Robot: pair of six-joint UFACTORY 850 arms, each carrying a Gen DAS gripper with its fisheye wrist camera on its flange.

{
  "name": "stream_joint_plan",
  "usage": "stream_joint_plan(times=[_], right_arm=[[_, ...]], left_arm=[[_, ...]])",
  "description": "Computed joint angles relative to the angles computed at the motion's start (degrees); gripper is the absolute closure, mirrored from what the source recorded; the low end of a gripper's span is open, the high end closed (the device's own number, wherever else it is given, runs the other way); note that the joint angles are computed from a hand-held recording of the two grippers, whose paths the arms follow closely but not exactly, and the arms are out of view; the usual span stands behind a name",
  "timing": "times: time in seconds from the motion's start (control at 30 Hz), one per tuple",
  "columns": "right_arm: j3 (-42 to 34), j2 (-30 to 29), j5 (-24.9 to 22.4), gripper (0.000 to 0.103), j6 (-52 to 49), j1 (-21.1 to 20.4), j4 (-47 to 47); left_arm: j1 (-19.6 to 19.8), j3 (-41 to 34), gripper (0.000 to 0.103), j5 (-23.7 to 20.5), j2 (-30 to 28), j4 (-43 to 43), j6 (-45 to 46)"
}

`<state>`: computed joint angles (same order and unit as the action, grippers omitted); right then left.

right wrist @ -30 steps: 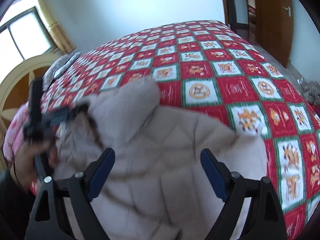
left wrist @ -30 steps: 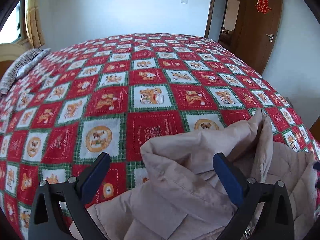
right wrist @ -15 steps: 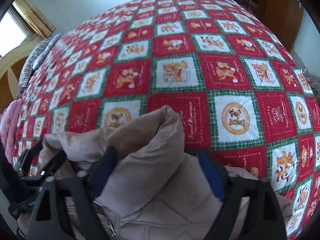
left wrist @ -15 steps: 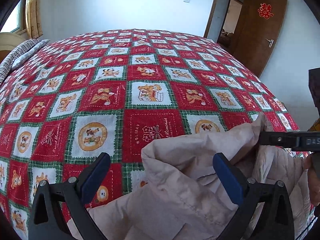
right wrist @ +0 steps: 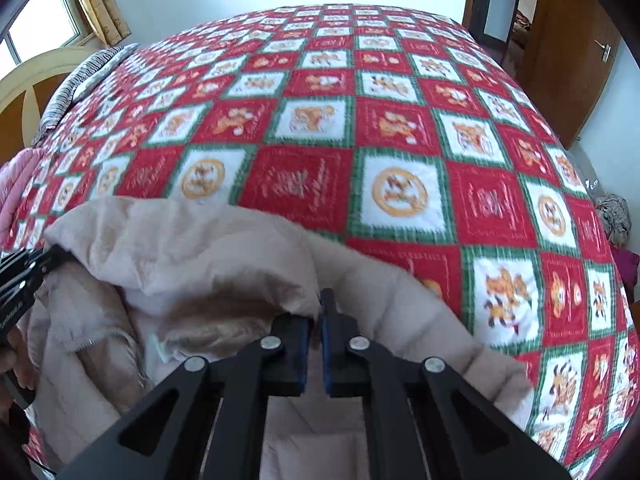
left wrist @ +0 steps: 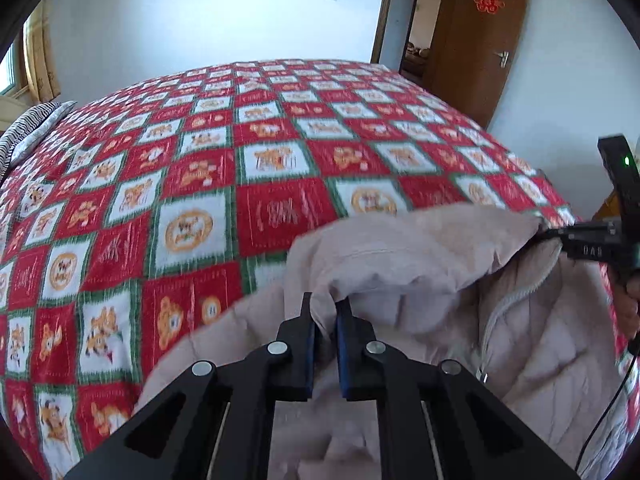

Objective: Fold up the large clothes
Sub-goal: 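Grasp the jacket hem with both grippers and lift it toward the collar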

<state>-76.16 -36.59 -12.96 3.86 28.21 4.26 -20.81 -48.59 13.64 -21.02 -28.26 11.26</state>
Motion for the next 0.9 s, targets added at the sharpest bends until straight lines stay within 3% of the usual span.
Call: stream_joint_plan(times=[0.07, 0.2, 0.3, 0.37, 0.4, 0.47, 0.5, 0.53, 0.6, 0.7, 0.77, 0.87, 0.9], right_arm=[[1.53, 0.07, 0.54, 0.097, 0.72, -0.19, -1.16], [3.52, -0.07, 1.79, 0.098, 2.00, -0.28, -2.92], [4.30, 0.46, 2.67, 0.098, 9.14, 0.22, -10.64], [4.92, 0.73, 3.44, 0.098, 16.75, 0.55, -19.13], [5.19, 0.76, 3.78, 0.098, 18.83, 0.63, -21.69], [5.50, 0.73, 4.40, 0.098, 21.36, 0.70, -25.13], [5.64, 0.74, 4.63, 0.098, 22.34, 0.71, -26.56], [5.78, 0.79, 4.75, 0.098, 23.43, 0.73, -27.95], [6.18, 0.96, 4.90, 0.098, 28.62, 0.94, -33.79], [6.84, 1.21, 4.55, 0.098, 39.24, 1.47, -45.36], [7.13, 1.36, 4.57, 0.098, 41.88, 1.52, -48.22], [7.29, 1.32, 4.34, 0.098, 43.40, 1.50, -50.27], [7.42, 1.38, 4.37, 0.098, 43.62, 1.49, -50.61]], left_arm=[[-0.19, 1.25, 0.095, 0.02, -0.29, -1.07, 0.77], [0.77, 2.27, 0.095, 0.34, -0.67, 5.37, -7.74], [-0.57, 3.66, 0.095, 3.53, 1.21, -2.67, -1.36], [-1.45, 5.38, 0.094, 5.49, 3.80, -1.45, -3.42], [-2.12, 6.16, 0.089, 6.69, 5.17, -2.39, -2.58], [-4.41, 7.67, 0.051, 10.25, 8.01, -9.48, 4.36], [-5.99, 8.61, 0.017, 14.36, 9.25, -13.87, 7.77], [-7.20, 9.42, 0.001, 18.78, 9.99, -15.94, 8.78], [-8.34, 10.38, 0.001, 25.18, 11.16, -12.88, 5.37], [-6.74, 5.20, 0.001, 21.50, 7.51, -11.65, 5.41], [-5.64, 1.39, 0.001, 19.55, 3.78, -10.43, 3.75], [-4.65, -4.27, 0.001, 14.12, -1.97, -17.51, 9.15], [-4.02, -6.01, 0.001, 9.78, -3.55, -21.24, 11.81]])
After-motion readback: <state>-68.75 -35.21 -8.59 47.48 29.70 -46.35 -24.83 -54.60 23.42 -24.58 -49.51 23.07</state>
